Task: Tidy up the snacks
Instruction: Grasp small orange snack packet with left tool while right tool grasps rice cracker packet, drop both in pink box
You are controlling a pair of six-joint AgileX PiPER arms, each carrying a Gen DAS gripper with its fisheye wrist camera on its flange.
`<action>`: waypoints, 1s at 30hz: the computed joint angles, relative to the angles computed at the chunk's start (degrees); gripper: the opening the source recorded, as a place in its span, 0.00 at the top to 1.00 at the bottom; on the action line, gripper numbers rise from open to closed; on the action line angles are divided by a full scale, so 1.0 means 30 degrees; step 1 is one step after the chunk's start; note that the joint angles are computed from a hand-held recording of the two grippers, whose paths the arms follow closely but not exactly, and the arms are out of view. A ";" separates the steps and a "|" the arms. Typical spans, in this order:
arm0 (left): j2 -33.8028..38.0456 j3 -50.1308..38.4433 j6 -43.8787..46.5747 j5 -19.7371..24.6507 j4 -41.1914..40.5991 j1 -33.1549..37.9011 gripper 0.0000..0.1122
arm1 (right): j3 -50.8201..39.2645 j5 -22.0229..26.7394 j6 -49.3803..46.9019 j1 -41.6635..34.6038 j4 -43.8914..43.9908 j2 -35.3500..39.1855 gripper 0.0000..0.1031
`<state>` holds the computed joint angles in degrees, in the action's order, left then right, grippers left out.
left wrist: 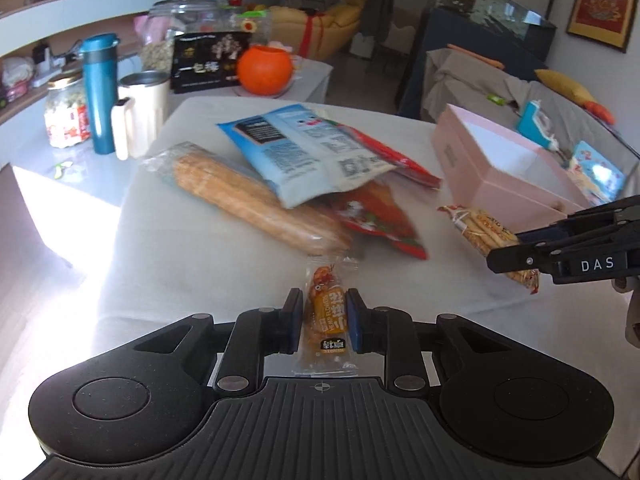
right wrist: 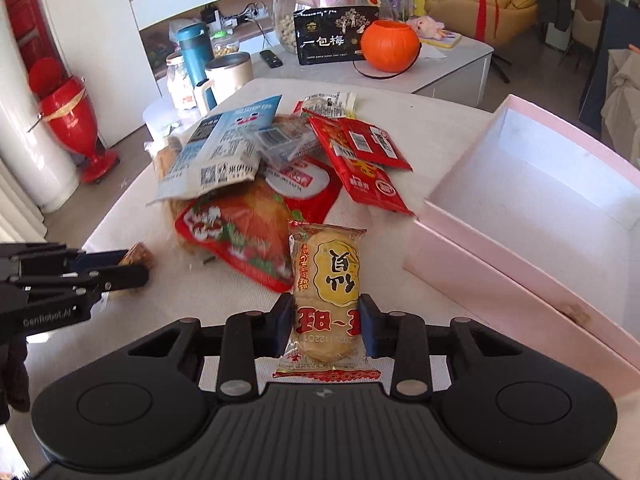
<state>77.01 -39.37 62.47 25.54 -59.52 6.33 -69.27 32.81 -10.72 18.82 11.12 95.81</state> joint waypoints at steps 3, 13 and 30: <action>-0.1101 0.0412 0.0110 0.0070 -0.0331 -0.2029 0.78 | 0.1877 0.0949 -0.0597 -0.0782 -0.0865 -0.2696 0.67; 0.4455 -0.9693 0.0059 0.1464 -0.4174 -0.6648 0.71 | 0.1438 0.2798 -0.1623 -0.6776 0.0146 -0.7077 0.67; 0.3891 -0.7491 -0.2723 -0.3097 0.0405 -0.2995 0.72 | -0.3229 0.1955 0.6636 -0.6876 -0.5493 0.1359 0.58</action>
